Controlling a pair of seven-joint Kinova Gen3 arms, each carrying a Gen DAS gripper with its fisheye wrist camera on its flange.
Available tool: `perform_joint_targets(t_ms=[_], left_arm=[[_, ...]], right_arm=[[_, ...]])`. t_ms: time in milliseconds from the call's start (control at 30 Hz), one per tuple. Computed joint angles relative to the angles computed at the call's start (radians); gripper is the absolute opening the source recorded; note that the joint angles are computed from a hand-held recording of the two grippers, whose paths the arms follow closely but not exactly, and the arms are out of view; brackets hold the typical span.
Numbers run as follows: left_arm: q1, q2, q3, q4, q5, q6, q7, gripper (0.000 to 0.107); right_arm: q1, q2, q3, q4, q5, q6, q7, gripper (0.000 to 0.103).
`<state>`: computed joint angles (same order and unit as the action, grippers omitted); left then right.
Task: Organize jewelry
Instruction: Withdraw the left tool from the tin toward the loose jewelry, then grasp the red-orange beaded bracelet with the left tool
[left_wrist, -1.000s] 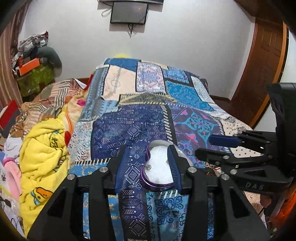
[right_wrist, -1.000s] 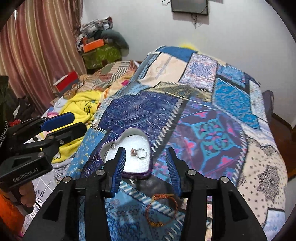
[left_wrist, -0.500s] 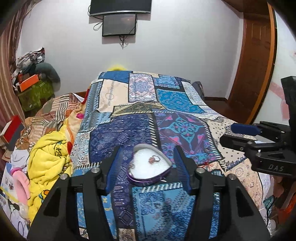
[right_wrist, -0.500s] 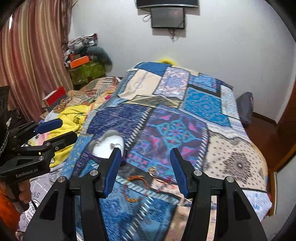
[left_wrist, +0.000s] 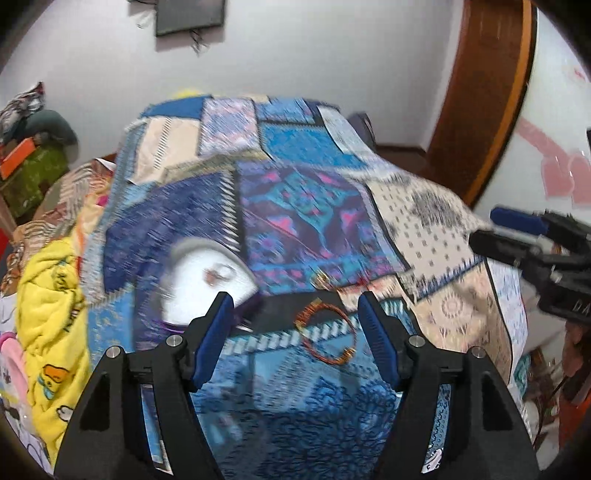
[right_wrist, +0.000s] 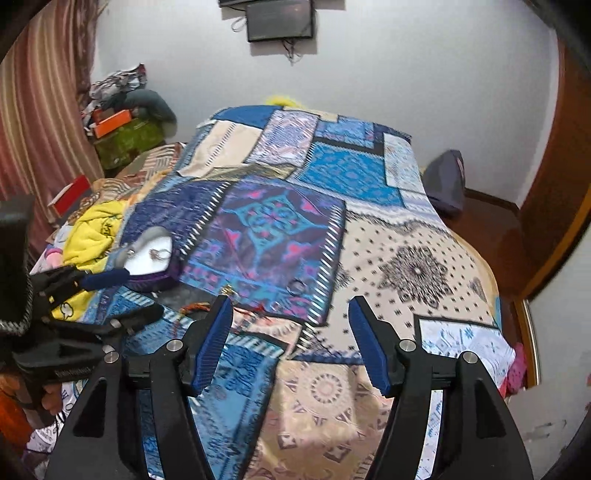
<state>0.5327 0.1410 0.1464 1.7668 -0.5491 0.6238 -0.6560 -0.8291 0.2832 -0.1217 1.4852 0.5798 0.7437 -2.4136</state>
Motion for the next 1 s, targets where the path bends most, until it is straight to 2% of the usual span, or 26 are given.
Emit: perform_joint_targets(t_ms=[200, 333, 433, 500, 700, 733, 800, 833, 1000], left_arm=[[-0.024, 0.101, 0.011, -0.057, 0.154, 0.011, -0.151, 0.069], [-0.011, 0.158, -0.008, -0.093, 0.208, 0.045, -0.204, 0.069], [0.018, 0.187, -0.032, -0.11, 0.202, 0.065, -0.215, 0.069], [0.05, 0.191, -0.055, -0.103, 0.165, 0.054, -0.196, 0.071], [0.059, 0.193, -0.072, -0.078, 0.152, -0.003, -0.196, 0.07], [0.067, 0.194, -0.077, -0.074, 0.141, -0.009, -0.192, 0.069], [0.087, 0.197, -0.09, -0.07, 0.11, -0.013, -0.177, 0.057], [0.088, 0.195, -0.09, -0.066, 0.105, -0.018, -0.177, 0.055], [0.061, 0.178, -0.092, -0.043, 0.124, -0.041, -0.163, 0.022]], right_arm=[[0.038, 0.002, -0.006, 0.021, -0.056, -0.014, 0.025, 0.061], [0.054, 0.017, -0.007, 0.014, -0.095, -0.016, 0.058, 0.061], [0.068, 0.033, -0.007, 0.002, -0.129, -0.024, 0.088, 0.061], [0.078, 0.044, -0.008, -0.007, -0.158, -0.031, 0.111, 0.061], [0.108, 0.078, -0.014, -0.032, -0.249, -0.046, 0.189, 0.061], [0.114, 0.086, -0.017, -0.04, -0.268, -0.044, 0.206, 0.061], [0.131, 0.107, -0.026, -0.059, -0.314, -0.041, 0.252, 0.061], [0.133, 0.115, -0.026, -0.069, -0.33, -0.037, 0.268, 0.061], [0.121, 0.154, -0.016, -0.107, -0.366, -0.028, 0.324, 0.061]])
